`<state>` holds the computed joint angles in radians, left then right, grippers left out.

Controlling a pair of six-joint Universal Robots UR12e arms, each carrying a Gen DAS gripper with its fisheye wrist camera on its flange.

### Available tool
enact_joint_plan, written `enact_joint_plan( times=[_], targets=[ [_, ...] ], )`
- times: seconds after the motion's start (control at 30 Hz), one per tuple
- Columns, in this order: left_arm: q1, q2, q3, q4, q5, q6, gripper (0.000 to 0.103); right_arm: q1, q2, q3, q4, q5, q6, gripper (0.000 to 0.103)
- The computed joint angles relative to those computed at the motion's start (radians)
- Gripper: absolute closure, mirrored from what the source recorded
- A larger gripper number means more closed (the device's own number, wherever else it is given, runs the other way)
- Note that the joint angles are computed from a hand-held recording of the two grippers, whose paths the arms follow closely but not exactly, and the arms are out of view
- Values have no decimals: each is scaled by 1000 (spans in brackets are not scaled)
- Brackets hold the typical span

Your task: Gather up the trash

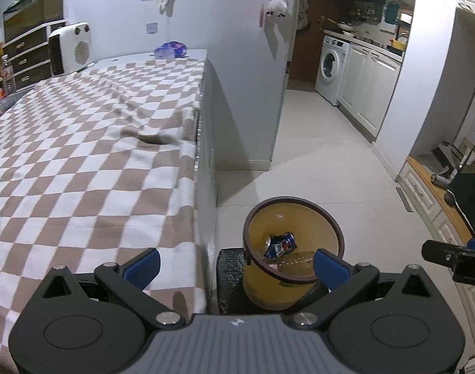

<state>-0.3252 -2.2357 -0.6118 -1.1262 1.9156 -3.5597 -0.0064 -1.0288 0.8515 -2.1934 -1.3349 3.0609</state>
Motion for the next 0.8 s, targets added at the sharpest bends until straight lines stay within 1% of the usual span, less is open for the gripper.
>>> enact_joint_plan(
  times=[0.1,0.2,0.27,0.37,0.63,0.8],
  targets=[
    [0,12,-11,2,15,-2,0,6,-4,-5,2,-17,-10,2],
    [1,23,-23,8,29,-3,0,9,-11,-4,4,-19,-14,2],
    [3,33,-40,22,26,3,0,11,-17,3,0,-21,-21,2],
    [4,38,-47,18,25,11,0,16,-23,15,-9,-37,-27,2],
    [10,59,-80,27,3,28,0,28,-21,5,10,-66,-21,2],
    [11,66,-92,33,13,25,0,34,-20,0,11,-83,-17,2]
  ],
)
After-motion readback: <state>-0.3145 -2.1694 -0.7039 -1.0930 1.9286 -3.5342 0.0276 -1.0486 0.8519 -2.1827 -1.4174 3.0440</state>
